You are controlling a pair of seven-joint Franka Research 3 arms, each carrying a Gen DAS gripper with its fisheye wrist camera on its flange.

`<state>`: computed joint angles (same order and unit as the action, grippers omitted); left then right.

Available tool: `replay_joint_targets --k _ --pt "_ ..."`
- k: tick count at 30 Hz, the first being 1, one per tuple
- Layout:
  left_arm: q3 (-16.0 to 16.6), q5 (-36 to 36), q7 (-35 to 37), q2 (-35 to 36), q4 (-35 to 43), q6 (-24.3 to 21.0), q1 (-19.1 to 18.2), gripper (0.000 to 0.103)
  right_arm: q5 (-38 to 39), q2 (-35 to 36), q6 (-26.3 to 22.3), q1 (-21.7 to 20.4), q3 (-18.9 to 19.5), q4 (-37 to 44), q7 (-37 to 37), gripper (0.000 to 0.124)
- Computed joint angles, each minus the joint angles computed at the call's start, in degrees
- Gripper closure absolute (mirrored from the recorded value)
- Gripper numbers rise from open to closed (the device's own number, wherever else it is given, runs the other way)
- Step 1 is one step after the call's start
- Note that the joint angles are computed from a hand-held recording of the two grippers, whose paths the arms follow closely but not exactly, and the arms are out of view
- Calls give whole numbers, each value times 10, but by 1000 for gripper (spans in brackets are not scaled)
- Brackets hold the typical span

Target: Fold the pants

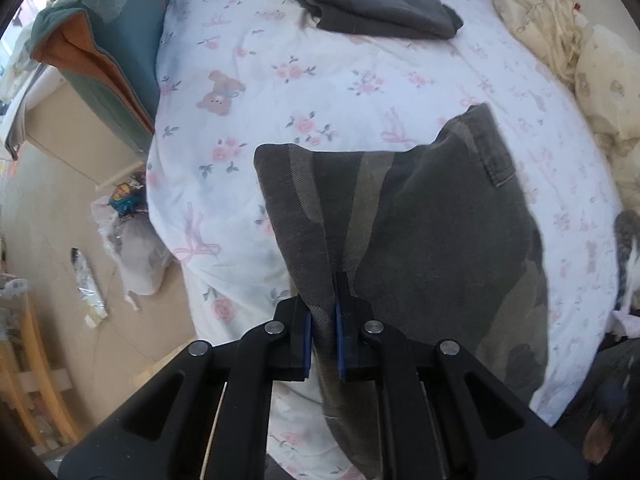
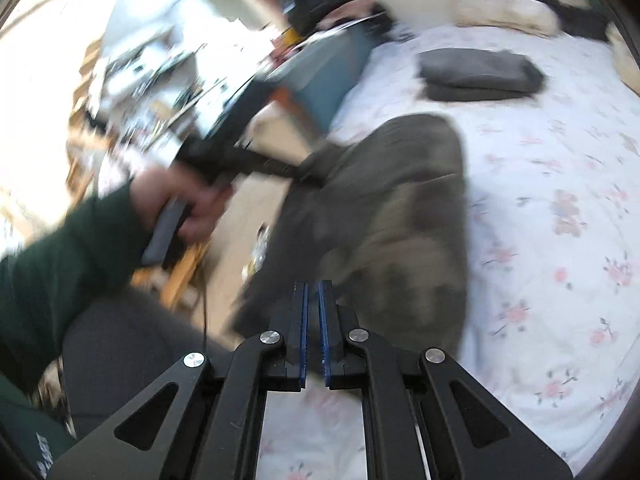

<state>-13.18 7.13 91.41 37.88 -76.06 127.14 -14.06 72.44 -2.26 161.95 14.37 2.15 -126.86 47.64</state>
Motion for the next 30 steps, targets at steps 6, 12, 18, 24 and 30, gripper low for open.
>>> replay_joint_targets --k 6,12,18,24,30 --pt "26 54 -22 29 12 2 -26 80 -254 104 44 11 -4 22 239 118" --pt "61 132 -132 -17 -37 66 -39 46 -219 113 25 -48 44 24 233 116" --pt "-66 -37 18 -53 -107 182 72 56 -87 85 -1 -63 27 58 118 116" --pt "-11 16 45 16 -11 23 -13 71 -315 229 -65 -60 -11 244 293 117" --pt "16 46 14 76 78 -75 -46 70 -506 377 -158 -28 -73 404 492 124"
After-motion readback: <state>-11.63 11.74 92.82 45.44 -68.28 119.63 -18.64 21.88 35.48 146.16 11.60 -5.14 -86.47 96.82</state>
